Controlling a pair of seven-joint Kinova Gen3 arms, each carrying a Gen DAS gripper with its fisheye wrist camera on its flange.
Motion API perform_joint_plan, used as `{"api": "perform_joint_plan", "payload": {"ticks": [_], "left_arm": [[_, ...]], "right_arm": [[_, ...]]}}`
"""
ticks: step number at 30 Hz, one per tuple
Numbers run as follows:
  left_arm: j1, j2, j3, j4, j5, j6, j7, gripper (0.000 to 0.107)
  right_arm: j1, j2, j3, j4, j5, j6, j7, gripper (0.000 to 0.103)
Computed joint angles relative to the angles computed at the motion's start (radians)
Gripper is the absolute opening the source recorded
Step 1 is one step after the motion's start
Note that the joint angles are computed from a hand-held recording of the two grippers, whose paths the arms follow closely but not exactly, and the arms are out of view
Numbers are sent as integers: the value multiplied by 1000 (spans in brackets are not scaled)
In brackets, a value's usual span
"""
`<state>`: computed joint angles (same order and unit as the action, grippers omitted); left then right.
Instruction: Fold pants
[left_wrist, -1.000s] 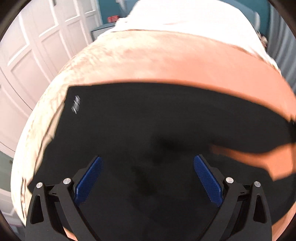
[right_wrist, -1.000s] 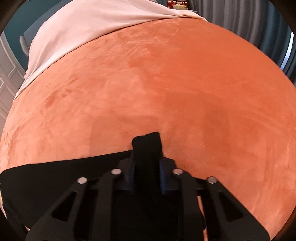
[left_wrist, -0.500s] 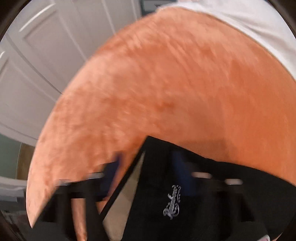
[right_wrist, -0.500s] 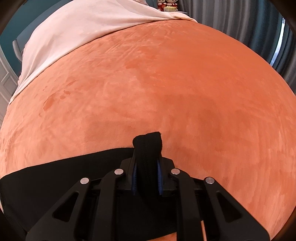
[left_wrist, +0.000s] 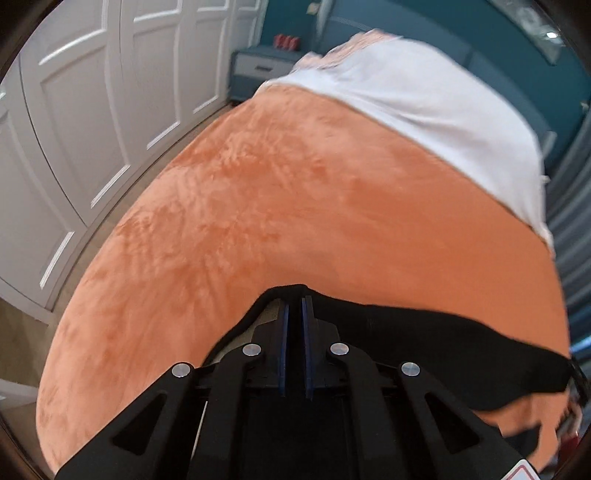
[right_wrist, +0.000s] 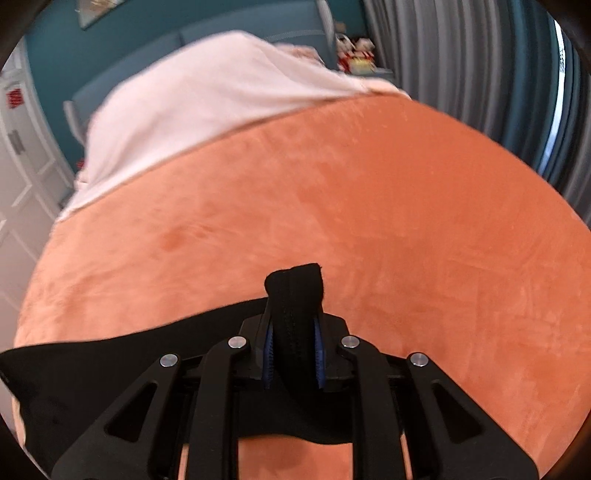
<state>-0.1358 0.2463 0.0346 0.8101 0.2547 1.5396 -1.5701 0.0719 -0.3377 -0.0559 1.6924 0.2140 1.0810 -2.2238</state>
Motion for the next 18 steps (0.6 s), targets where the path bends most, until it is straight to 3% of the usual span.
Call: {"api": "perform_joint_plan", "payload": {"ticks": [3, 6, 11, 15, 18], "left_arm": [[-67, -108, -17, 81, 70, 44, -74, 5], [-83, -203, -50, 158, 68, 99, -145, 5], [-38, -313, -72, 315, -72, 124, -208, 6], [-8, -353, -73, 464, -166, 76, -200, 6], [16, -374, -56, 549, -234, 37, -180, 0]], "right_arm": [[-15, -98, -17, 2, -13, 53, 32, 15], [-18, -189, -28, 4, -32, 126, 69, 15], [-12, -313, -43, 25, -69, 254, 130, 15], [6, -383, -59, 81, -91, 346, 157, 16], [24, -402, -79, 124, -99, 369, 151, 16]]}}
